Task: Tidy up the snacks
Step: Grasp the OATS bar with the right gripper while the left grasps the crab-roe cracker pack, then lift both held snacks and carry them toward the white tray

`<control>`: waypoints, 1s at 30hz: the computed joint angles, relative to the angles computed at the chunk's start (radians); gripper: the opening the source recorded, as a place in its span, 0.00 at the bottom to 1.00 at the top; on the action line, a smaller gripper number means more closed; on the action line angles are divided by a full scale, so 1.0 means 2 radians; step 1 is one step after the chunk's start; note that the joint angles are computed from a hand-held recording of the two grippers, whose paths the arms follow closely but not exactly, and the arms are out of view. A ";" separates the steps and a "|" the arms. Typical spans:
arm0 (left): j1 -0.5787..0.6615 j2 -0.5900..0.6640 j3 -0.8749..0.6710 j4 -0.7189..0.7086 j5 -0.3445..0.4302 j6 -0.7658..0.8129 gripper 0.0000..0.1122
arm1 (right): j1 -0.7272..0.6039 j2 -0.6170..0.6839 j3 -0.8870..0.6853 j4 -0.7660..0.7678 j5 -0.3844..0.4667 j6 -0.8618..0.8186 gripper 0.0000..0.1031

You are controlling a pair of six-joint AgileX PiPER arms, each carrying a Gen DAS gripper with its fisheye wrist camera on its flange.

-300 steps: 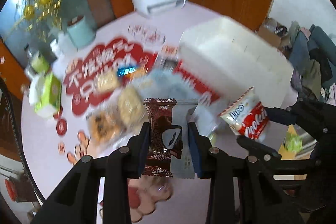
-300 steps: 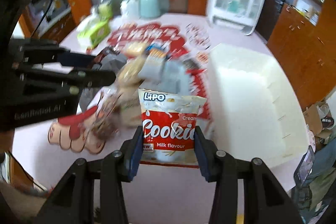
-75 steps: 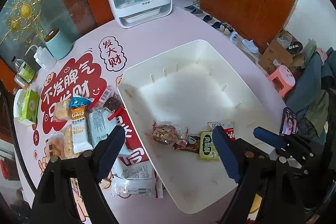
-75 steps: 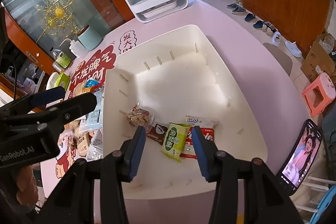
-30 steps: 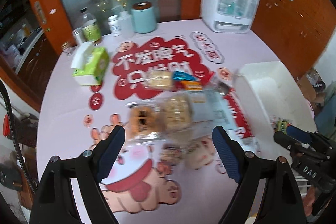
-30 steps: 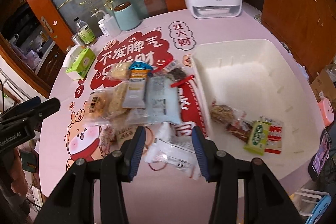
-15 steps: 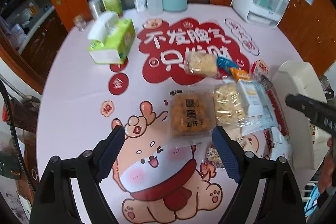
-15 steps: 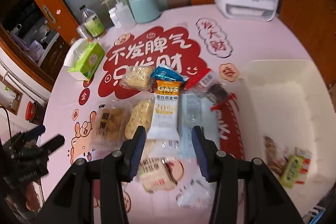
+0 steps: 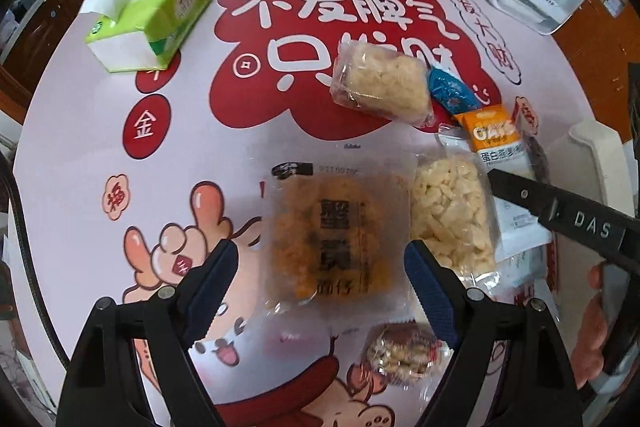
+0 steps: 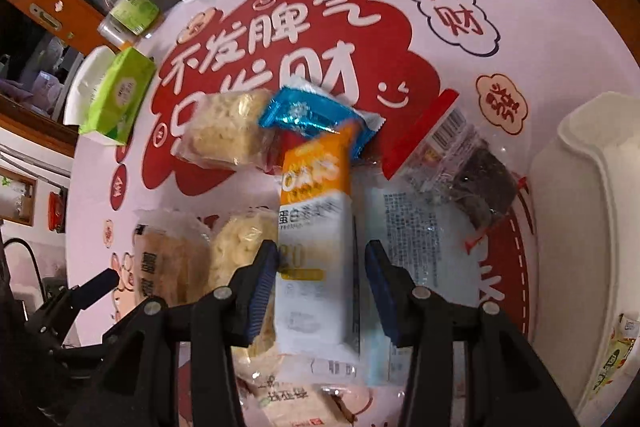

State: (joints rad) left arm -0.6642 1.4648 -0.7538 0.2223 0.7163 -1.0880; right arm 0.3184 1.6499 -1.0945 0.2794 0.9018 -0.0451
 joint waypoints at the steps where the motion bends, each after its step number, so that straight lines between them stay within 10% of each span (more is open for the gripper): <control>1: 0.002 0.008 -0.004 -0.001 -0.002 0.002 0.75 | 0.004 0.002 0.000 -0.006 -0.002 0.003 0.45; 23: 0.065 0.075 -0.019 -0.082 -0.035 0.053 0.84 | 0.011 -0.019 0.020 -0.016 -0.009 -0.031 0.39; 30: 0.065 0.053 0.026 -0.086 -0.069 0.055 0.67 | 0.004 -0.052 0.037 -0.001 0.000 -0.045 0.39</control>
State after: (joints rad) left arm -0.5334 1.5713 -0.7020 0.0504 0.5782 -0.9774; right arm 0.3263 1.5466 -1.0208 0.2767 0.9013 -0.1344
